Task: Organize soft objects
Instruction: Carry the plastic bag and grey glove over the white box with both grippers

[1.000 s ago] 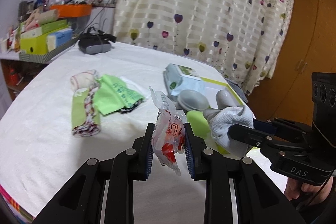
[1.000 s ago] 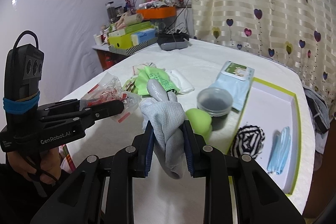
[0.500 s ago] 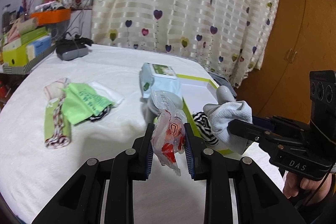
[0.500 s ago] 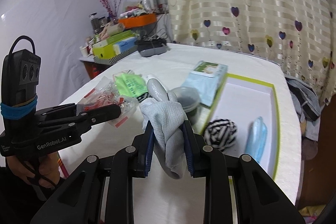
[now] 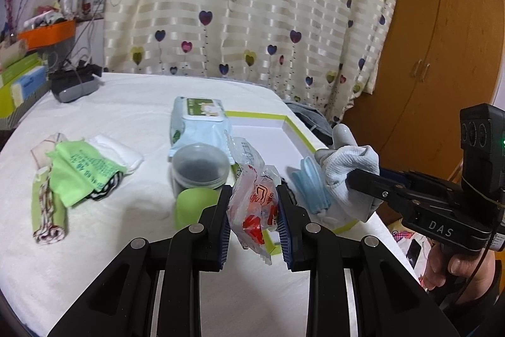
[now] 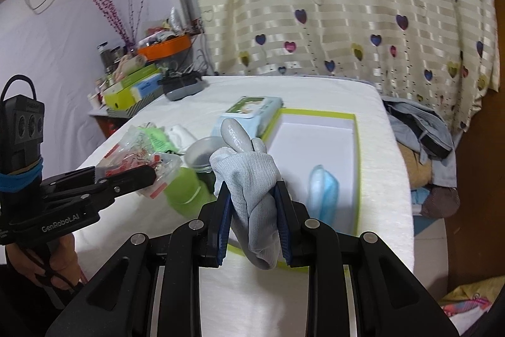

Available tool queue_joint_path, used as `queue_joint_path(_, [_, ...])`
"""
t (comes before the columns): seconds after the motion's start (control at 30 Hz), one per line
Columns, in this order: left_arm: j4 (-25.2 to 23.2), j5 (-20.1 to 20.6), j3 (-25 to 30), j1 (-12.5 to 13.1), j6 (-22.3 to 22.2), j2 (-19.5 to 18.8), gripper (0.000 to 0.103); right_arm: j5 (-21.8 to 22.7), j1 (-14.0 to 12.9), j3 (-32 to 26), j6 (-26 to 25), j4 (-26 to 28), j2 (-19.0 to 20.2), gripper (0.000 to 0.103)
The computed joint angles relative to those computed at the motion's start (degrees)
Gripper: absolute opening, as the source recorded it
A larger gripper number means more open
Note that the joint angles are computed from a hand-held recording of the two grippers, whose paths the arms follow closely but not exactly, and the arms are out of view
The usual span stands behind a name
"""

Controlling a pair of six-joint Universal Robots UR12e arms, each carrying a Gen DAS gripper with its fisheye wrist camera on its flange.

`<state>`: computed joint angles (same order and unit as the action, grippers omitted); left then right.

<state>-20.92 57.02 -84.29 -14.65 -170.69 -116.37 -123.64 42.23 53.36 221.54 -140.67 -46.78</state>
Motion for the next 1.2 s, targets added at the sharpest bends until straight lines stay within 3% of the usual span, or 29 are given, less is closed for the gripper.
queue_joint_path(0.53, [-6.2,-1.1,2.7,-2.2,3.7,-1.9,0.025,0.7,-1.5,4.5,6.0,4.3,-2.1,0.027])
queue_joint_path(0.87, [-10.1,-1.0,4.3,-3.1,5.8,-3.1,0.025,3.0,-2.3,2.8,4.0,9.6,-1.2,0.027])
queue_joint_path(1.2, [-13.2,-1.1,6.4,-3.7,6.6,-4.5,0.025,1.7,-3.7,1.8,2.3,7.5,0.0,0.027])
